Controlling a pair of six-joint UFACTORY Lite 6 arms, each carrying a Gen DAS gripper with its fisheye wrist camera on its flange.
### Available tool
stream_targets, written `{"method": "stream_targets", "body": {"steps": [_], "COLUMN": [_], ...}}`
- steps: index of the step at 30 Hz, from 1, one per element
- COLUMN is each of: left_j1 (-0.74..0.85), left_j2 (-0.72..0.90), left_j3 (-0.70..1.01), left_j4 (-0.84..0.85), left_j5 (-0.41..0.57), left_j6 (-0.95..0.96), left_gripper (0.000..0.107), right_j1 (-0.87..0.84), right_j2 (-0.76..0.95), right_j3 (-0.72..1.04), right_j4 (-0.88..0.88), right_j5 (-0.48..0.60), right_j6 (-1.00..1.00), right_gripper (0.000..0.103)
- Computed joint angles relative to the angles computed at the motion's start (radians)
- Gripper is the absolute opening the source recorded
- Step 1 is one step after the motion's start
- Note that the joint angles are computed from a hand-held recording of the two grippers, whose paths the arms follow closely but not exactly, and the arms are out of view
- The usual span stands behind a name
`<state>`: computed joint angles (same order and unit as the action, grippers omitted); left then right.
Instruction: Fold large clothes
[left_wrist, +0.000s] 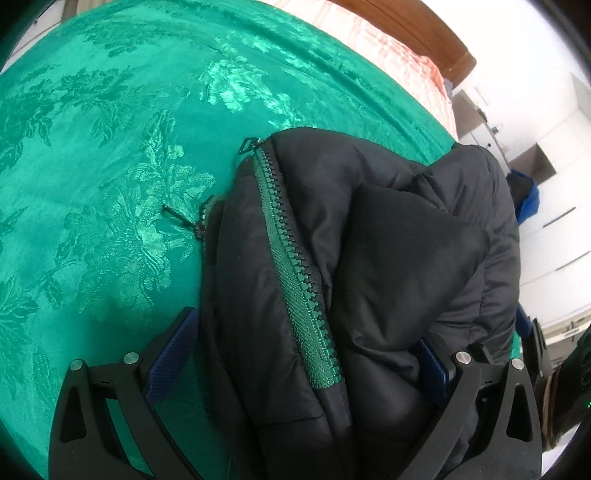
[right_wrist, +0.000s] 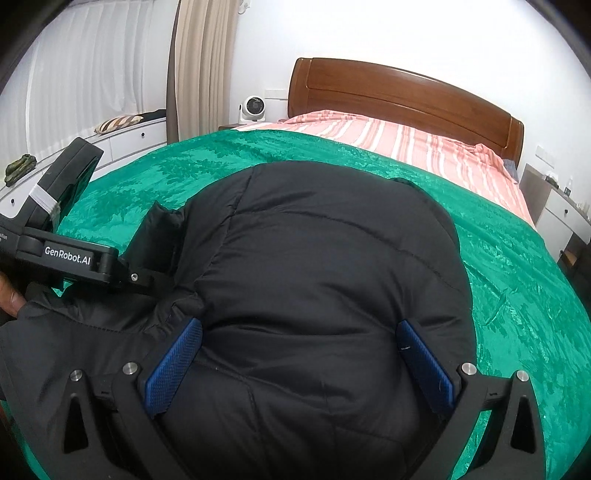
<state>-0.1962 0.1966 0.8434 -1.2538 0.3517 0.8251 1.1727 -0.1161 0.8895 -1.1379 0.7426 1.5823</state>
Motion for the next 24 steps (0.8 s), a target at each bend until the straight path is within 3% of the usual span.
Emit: {"method": "stream_targets", "body": {"steps": [17, 21, 24], "left_j1": [-0.036, -0.038, -0.044], "left_j2": [0.032, 0.031, 0.026], "left_j3": [0.034, 0.038, 0.045], "left_j4": [0.029, 0.069, 0.139], "left_j5": [-0.022, -0.023, -0.03], "left_j6": [-0.052, -0.094, -0.163], "left_gripper": [0.103, 0.103, 0.103], "right_j1": [-0.034, -0.045, 0.006], "right_j2": [-0.04, -0.036, -0.05], "right_j3": [-0.081, -0.034, 0.044], "right_j4": [-0.089, 0.011, 0.121], "right_j5": [-0.071, -0.072, 0.009], "right_j6": [0.096, -0.026, -0.144], "right_gripper": [0.103, 0.103, 0.103]}}
